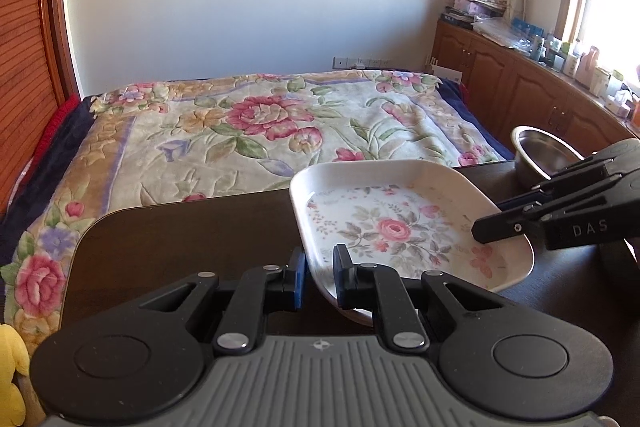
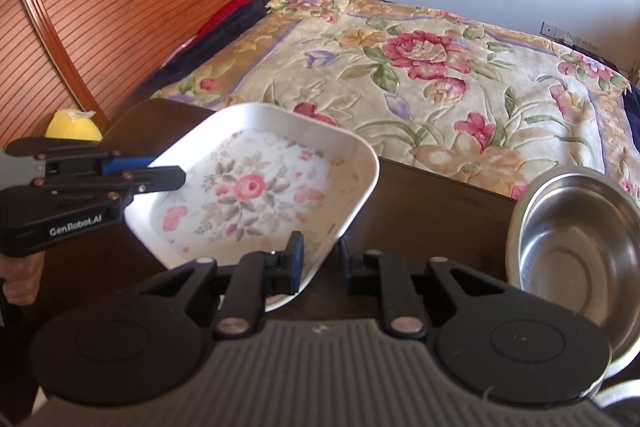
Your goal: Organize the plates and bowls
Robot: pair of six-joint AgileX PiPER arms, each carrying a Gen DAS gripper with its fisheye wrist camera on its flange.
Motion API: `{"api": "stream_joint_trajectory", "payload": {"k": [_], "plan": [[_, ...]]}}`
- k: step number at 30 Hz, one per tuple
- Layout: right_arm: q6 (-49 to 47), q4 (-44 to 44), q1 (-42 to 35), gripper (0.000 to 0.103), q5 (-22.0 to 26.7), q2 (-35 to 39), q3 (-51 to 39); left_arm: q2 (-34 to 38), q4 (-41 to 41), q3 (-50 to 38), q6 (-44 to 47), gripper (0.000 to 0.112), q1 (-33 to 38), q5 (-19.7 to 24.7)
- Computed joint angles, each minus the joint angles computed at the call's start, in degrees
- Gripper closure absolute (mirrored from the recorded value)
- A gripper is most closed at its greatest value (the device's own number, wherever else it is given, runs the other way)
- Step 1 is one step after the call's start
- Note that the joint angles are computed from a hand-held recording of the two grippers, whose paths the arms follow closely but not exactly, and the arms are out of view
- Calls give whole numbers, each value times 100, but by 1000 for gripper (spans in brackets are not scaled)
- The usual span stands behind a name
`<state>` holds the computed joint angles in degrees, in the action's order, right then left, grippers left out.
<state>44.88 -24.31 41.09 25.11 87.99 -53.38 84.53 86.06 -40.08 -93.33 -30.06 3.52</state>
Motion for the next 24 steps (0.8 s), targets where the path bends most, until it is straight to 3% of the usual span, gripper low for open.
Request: {"api": "stream_joint_trajectory", "payload": {"k": [4, 14, 24], "plan": [[296, -208, 110, 83, 8, -280, 192, -324, -476, 219, 388, 96, -184, 148], [1209, -882, 554, 84, 219, -1001, 614, -1241, -2355, 498, 2060, 96, -951, 986], [1833, -1346, 1130, 84, 660, -1525, 794, -1938, -2638, 660, 2174, 96, -1723, 1889]]}}
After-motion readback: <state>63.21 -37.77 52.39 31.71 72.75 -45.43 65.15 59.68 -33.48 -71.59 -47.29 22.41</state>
